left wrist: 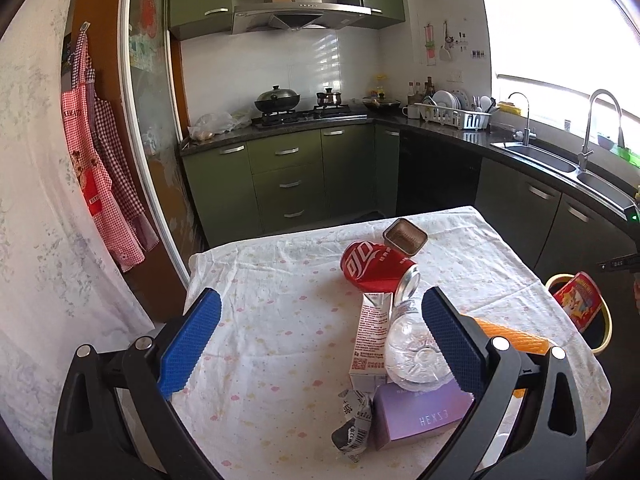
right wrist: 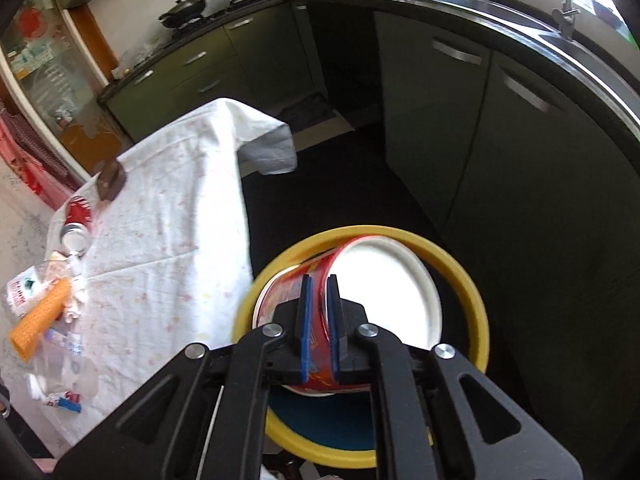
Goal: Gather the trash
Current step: 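Carry the bucket to the yellow bin and release it with the right gripper, then grasp the white round container with the left gripper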
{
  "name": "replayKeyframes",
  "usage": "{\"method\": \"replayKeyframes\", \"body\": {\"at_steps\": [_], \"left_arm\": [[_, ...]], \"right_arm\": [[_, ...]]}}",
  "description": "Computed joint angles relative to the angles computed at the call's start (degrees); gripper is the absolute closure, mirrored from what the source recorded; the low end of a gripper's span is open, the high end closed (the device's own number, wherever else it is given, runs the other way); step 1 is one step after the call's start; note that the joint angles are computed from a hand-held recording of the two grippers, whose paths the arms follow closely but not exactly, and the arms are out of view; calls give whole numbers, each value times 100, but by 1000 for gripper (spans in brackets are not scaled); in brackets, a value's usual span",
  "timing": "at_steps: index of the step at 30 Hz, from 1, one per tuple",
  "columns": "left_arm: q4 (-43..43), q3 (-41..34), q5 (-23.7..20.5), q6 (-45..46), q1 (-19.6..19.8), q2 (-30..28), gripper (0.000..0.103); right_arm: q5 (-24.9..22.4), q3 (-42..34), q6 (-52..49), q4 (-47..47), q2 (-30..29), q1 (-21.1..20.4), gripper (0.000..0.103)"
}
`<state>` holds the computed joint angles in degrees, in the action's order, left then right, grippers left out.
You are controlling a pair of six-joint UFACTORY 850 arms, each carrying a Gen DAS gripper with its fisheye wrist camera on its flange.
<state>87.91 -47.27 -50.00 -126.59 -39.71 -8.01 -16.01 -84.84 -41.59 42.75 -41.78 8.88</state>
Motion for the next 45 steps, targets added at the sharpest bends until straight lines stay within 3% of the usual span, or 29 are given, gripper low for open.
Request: {"method": "replayKeyframes", "body": {"at_steps": [3,8,14,19,26,31,35,39,45], "left_arm": [[-54,-124,5,186,-46,-85,4],[40,-238,171,252,-91,-172,4],[416,-173,843,257,-200,-119,4],[527,-174,1402,577,-394,-162,4],[321,-478,1854,1249,-624,-520,4],[-204,-447,2502,1802,-637,-522,16],[-840,-454,2632,2207,-621,-656,23],[-940,-384,2977,1979,-504,-807,43],[-363,-312,3066,1162,-461,-1032,50]], "right_arm": [[124,162,-275,351,110,-72,82],[337,591,-926,731,465,52,76],[410,1196,-3169,2649,959,289,67],[395,1622,-4615,3895,1233,510,66],[293,1897,-5064,4135,1396,667,65],[424,2085,-5597,4683,1498,703,61],[292,2123,-5843,4946,1480,674,61],[190,2167,-6019,5061,1454,697,61],[142,2169,-6027,5043,1407,709,60]]}}
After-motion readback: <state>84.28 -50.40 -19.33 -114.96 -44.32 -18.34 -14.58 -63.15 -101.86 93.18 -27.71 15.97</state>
